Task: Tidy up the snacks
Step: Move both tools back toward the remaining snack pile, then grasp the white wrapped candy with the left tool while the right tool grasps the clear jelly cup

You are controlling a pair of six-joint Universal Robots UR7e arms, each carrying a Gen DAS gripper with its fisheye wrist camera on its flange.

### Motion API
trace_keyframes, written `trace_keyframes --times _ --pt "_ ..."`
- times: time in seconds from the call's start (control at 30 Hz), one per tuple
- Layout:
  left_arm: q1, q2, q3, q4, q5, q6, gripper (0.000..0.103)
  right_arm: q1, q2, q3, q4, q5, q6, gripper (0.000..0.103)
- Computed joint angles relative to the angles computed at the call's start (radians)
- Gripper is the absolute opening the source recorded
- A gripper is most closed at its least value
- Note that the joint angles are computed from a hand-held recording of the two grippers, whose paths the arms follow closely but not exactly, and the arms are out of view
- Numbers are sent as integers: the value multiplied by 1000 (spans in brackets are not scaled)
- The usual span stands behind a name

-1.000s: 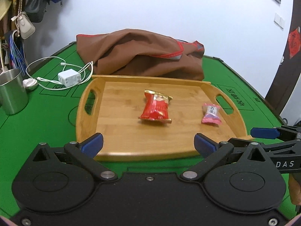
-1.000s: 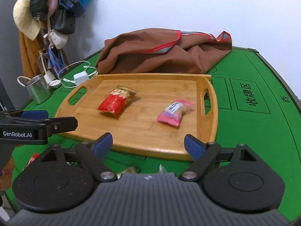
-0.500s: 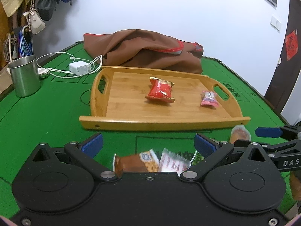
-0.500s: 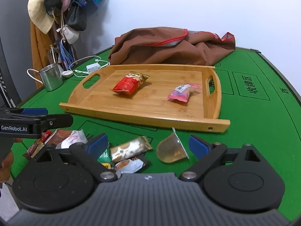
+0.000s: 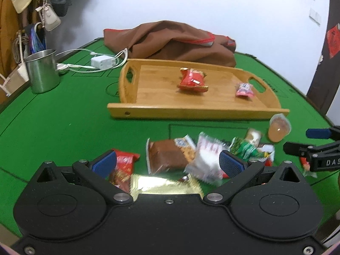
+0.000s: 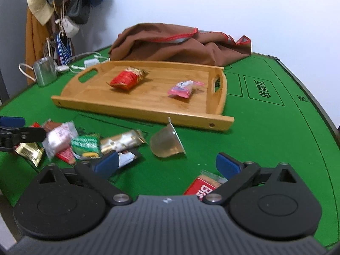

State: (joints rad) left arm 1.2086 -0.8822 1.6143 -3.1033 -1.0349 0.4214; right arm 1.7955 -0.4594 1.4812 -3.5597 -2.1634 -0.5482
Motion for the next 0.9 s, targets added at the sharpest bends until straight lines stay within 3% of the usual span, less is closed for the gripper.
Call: trace_keyframes --times 0.17,0.4,0.53,0.77,0.9 --pt "5 -4 9 6 14 -3 100 -1 17 -44 40 -33 -27 103" --pt "-3 1 7 7 10 6 71 1 52 -115 82 -61 -73 97" --pt "-13 4 10 18 -20 46 71 1 60 -136 99 -56 -91 93" --pt "-36 63 -8 -37 21 142 71 -1 73 -163 117 -51 -114 83" --pt "-39 80 -25 -27 11 152 63 -2 81 -181 132 -51 -116 79"
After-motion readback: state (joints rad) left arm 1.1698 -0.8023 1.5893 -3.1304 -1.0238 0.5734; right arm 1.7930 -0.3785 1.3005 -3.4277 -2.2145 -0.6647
